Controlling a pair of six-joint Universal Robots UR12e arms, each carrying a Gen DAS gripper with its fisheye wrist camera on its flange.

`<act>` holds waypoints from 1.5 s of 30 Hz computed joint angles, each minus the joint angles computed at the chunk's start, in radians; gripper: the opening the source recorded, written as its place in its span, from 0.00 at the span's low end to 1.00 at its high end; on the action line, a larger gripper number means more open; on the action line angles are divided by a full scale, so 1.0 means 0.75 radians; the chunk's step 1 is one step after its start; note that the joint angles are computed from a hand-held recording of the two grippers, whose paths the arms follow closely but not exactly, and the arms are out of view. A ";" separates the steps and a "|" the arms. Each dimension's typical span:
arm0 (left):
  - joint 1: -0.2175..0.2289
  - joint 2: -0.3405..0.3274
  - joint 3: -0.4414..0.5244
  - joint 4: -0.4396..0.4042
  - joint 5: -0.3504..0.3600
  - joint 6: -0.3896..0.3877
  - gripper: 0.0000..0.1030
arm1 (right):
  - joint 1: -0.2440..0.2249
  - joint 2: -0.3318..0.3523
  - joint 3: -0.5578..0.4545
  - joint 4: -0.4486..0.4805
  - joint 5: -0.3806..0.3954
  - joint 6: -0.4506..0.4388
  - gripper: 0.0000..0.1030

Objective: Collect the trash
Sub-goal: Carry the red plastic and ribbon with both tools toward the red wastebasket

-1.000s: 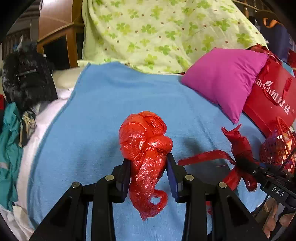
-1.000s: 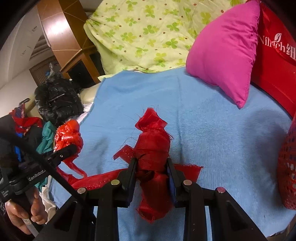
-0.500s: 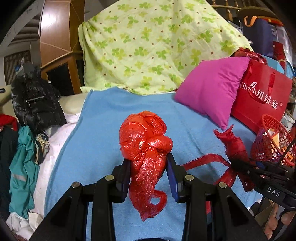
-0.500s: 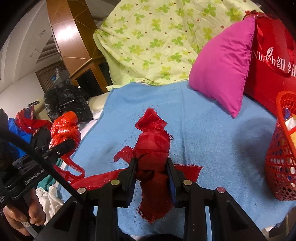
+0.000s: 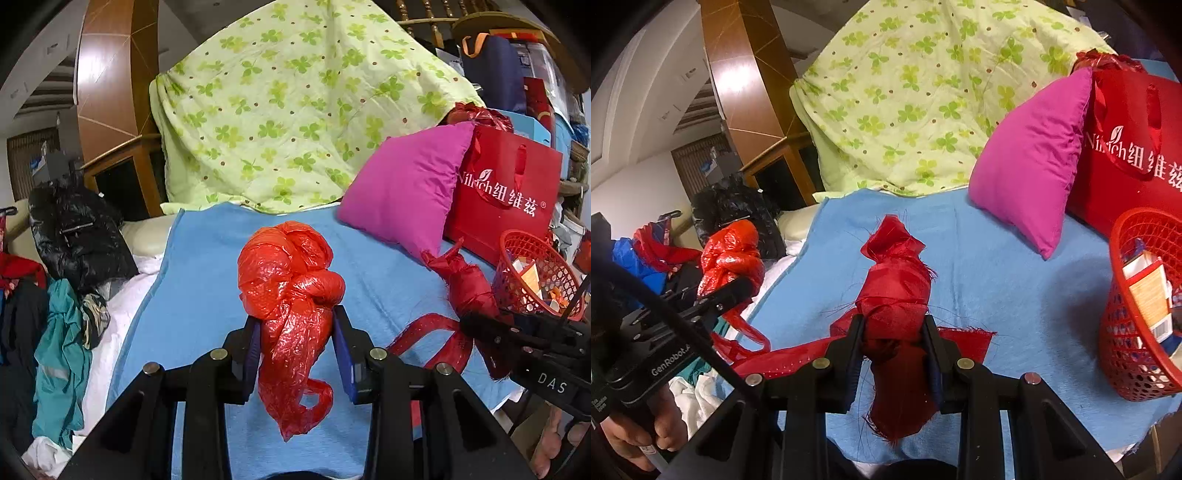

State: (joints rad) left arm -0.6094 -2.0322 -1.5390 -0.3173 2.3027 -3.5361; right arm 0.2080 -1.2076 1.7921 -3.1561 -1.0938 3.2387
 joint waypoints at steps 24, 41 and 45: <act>-0.051 -0.031 0.071 0.036 0.041 0.114 0.37 | -0.057 -0.080 0.094 -0.164 0.056 0.052 0.31; -0.067 -0.037 0.085 0.073 0.041 0.198 0.37 | -0.078 -0.114 0.146 -0.244 0.063 0.093 0.31; -0.067 -0.035 0.082 0.084 0.031 0.218 0.37 | -0.084 -0.123 0.158 -0.261 0.065 0.102 0.31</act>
State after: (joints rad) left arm -0.6599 -2.0587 -1.4777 -0.2541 2.3259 -3.3727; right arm 0.1451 -1.3002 1.9102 -3.3519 -1.0453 3.3154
